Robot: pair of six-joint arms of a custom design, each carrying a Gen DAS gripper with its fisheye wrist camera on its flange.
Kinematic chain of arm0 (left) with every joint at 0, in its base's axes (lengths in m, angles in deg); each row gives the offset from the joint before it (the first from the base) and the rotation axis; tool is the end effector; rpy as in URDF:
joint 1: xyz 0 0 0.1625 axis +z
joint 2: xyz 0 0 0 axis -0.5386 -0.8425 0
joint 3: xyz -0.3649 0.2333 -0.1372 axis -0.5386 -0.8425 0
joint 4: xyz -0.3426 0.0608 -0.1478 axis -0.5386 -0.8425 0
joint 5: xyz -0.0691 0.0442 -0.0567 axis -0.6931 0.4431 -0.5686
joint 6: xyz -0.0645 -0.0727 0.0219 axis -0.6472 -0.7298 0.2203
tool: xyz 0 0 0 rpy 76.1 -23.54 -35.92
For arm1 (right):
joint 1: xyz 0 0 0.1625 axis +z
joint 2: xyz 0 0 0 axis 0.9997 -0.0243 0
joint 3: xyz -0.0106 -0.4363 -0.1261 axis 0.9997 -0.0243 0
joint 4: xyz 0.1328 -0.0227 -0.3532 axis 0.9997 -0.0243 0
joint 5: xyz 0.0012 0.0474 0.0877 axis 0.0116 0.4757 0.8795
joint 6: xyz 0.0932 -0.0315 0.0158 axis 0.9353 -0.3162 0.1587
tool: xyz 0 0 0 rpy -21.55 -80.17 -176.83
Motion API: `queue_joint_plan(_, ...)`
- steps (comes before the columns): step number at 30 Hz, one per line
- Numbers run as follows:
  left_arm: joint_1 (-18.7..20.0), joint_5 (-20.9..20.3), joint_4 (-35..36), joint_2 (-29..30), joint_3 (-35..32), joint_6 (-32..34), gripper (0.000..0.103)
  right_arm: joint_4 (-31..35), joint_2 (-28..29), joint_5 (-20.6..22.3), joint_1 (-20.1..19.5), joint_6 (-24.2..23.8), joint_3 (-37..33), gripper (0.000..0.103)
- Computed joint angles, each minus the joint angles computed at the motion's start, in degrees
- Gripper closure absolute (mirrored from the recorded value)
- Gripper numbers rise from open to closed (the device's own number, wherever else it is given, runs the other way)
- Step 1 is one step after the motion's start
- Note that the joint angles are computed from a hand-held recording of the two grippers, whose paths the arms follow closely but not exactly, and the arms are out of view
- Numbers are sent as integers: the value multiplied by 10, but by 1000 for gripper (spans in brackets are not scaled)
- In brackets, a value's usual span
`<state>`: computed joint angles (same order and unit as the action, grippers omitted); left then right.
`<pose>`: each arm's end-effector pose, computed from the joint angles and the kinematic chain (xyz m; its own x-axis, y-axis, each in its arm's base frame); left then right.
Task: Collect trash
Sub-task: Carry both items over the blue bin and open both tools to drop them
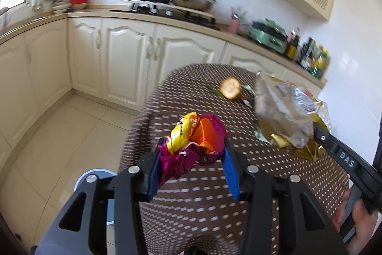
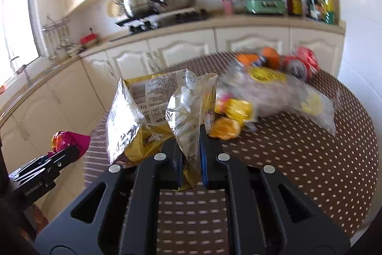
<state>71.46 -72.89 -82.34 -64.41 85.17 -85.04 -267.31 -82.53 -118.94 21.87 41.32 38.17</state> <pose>-0.4167 -0.5760 0.2121 -0.7928 0.4355 -0.4263 0.6080 0.6129 -0.5046 0.2436 -0.4842 0.4111 -0.7883 0.3072 0.5331 -0.3818 0.4353 -0.8153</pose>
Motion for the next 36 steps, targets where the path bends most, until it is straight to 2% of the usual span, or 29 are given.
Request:
queue_joint_plan(5,11,43,-21,-38,28,-26,58,26,52,31,21,-20,-42,92)
queue_joint_plan(8,20,101,-37,-58,47,-36,58,51,96,51,28,-27,-75,92)
queue_joint_plan(10,34,139,-35,-68,53,-41,58,68,129,65,32,-34,-99,92)
queue_joint_plan(14,79,177,5,-79,46,-73,58,125,191,95,29,-42,-152,92)
queue_joint_plan(19,136,180,58,-70,26,-109,58,211,273,92,8,-44,-226,92)
queue_joint_plan(24,193,154,107,-37,-13,-120,58,298,349,92,-33,-6,-295,91)
queue_joint_plan(27,223,133,140,-11,-45,-132,58,349,380,105,-59,22,-334,90)
queue_joint_plan(32,256,114,184,26,-89,-141,58,405,423,112,-87,37,-398,88)
queue_joint_plan(34,267,107,204,41,-107,-144,58,425,435,115,-96,44,-417,75)
queue_joint_plan(35,271,104,209,47,-113,-145,58,437,437,114,-101,47,-428,54)
queue_joint_plan(36,272,101,211,49,-112,-146,58,436,441,108,-104,45,-434,47)
